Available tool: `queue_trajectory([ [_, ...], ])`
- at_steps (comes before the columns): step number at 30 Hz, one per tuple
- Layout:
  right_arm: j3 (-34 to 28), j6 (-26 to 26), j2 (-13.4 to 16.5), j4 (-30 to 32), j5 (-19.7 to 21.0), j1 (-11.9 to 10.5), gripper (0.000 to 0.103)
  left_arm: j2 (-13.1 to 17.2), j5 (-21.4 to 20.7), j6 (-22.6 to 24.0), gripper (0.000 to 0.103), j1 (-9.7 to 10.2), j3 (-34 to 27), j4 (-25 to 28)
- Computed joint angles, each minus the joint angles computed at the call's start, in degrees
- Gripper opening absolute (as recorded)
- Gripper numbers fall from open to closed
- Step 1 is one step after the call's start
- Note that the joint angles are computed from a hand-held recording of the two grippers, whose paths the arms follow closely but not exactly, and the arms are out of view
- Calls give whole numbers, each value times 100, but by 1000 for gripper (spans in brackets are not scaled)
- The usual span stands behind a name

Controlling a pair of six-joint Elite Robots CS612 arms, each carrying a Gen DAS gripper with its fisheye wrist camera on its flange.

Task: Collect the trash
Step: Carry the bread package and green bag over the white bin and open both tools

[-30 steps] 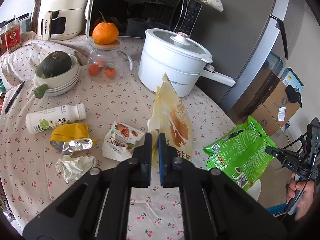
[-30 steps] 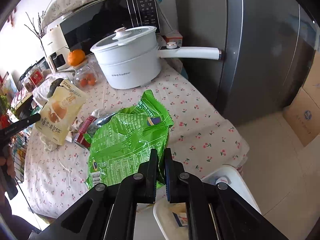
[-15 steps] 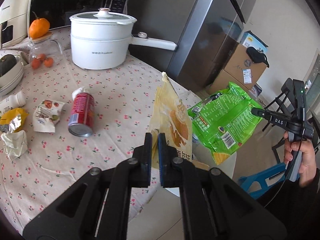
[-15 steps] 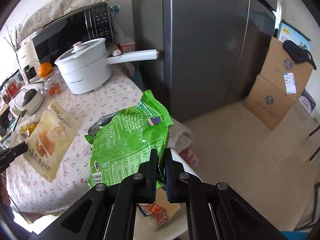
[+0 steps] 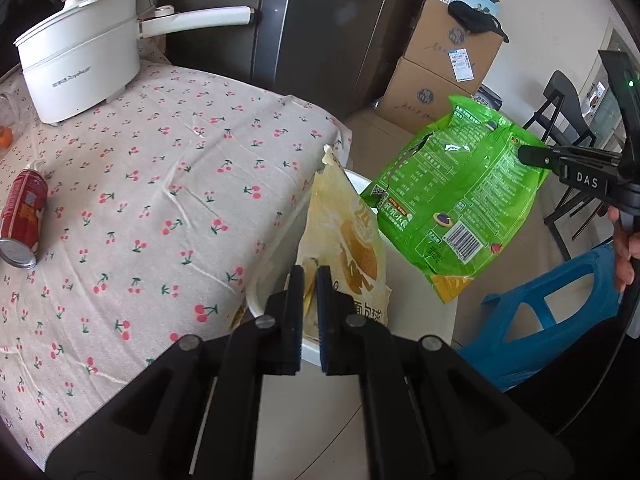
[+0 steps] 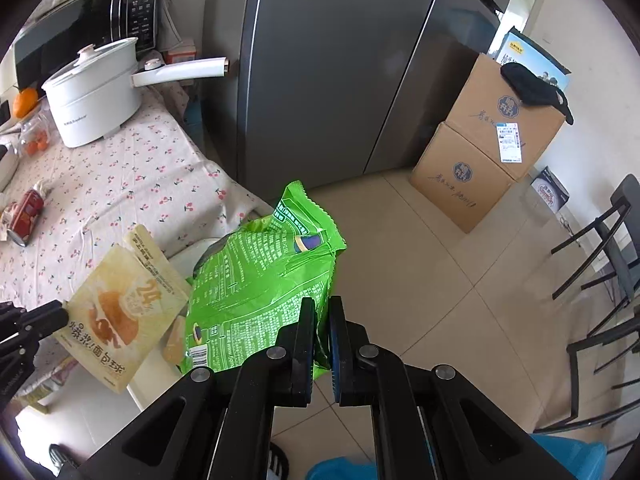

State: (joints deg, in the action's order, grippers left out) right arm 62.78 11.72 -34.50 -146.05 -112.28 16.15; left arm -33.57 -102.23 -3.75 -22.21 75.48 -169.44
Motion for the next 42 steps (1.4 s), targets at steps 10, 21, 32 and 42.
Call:
queue_trajectory([
  [10,-283,-126,191,497,33,1,7,239,269,241,10,-104,-271,340],
  [21,-407,-126,255,641,531,-23,7,-53,555,270,72,-100,143,175],
  [32,-971,-18,562,1298,946,29,57,-295,1062,55,83,32,500,136],
  [42,-1499,-359,834,1256,944,226,73,-478,1370,-397,91,272,787,98],
])
